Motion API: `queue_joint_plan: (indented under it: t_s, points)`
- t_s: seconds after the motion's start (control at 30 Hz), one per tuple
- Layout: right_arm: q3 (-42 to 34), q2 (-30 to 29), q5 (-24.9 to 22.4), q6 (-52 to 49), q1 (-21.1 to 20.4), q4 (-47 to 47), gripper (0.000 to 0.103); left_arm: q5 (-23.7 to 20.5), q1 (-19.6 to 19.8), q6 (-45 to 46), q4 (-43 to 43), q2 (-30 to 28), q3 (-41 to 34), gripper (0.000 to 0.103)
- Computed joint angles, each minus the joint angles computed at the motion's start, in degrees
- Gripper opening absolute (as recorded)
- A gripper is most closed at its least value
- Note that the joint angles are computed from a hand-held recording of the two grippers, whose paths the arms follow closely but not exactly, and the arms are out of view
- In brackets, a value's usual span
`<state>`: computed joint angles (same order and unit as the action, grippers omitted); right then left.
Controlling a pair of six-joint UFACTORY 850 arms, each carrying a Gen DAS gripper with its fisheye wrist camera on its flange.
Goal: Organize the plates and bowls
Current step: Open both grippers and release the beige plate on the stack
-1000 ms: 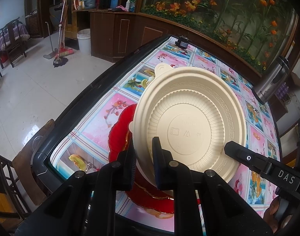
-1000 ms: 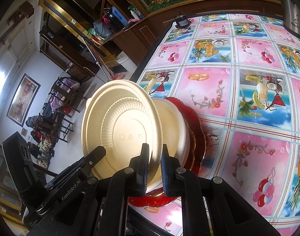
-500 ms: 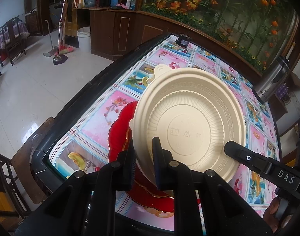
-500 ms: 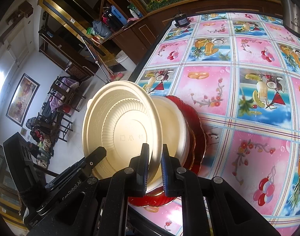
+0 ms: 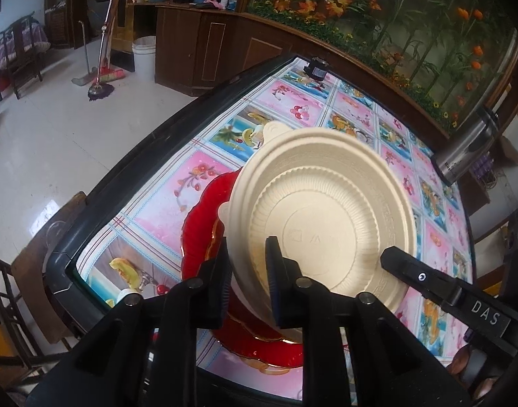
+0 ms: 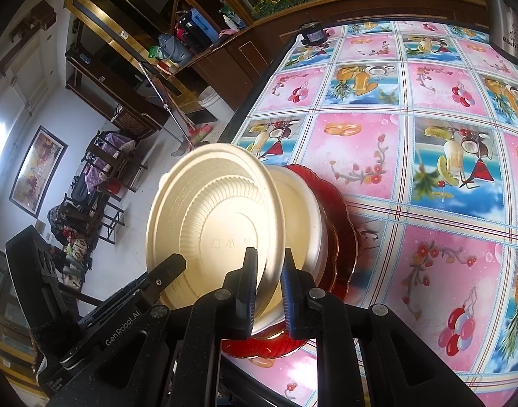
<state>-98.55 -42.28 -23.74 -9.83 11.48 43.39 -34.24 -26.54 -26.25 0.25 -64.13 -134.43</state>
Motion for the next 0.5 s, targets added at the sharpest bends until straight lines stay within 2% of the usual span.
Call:
queue_joint_plan:
  t_s: [0.03, 0.07, 0.1, 0.17, 0.23, 0.3, 0.37, 0.43, 0.5]
  points:
    - [-0.1, -0.1, 0.0, -0.4, 0.0, 0.5, 0.016, 0.8, 0.0, -0.4, 0.0, 0.3, 0.5, 0.03]
    - [-0.1, 0.0, 0.0, -0.9, 0.0, 1.2, 0.019, 1.9, 0.1, -0.8, 0.1, 1.0, 1.5, 0.041]
    - [-0.1, 0.0, 0.1, -1.4, 0.0, 1.6, 0.028, 3.2, 0.1, -1.1, 0.2, 1.8, 2.9, 0.05]
    - [0.7, 0.5, 0.9, -3.4, -0.1, 4.2, 0.039, 5.9, 0.0, -2.5, 1.2, 3.3, 5.3, 0.063]
    - [0.7, 0.7, 1.1, -5.2, -0.2, 6.4, 0.046, 8.1, -0.3, -5.8, 4.6, 4.8, 7.7, 0.065]
    - [1.2, 1.2, 1.6, -6.9, -0.2, 8.7, 0.061, 9.8, -0.4, -8.8, 7.8, 6.1, 9.4, 0.069]
    - [2.5, 2.4, 3.7, -8.8, 0.0, 10.3, 0.071, 12.7, -0.8, -14.2, 13.2, 8.0, 12.5, 0.077]
    - [4.2, 4.0, 6.6, -9.8, 0.3, 10.2, 0.077, 14.4, -1.4, -19.6, 19.8, 9.4, 14.9, 0.077]
    - [5.9, 5.7, 7.9, -16.2, 0.5, 14.1, 0.094, 15.4, -2.0, -23.2, 25.4, 10.5, 16.7, 0.084]
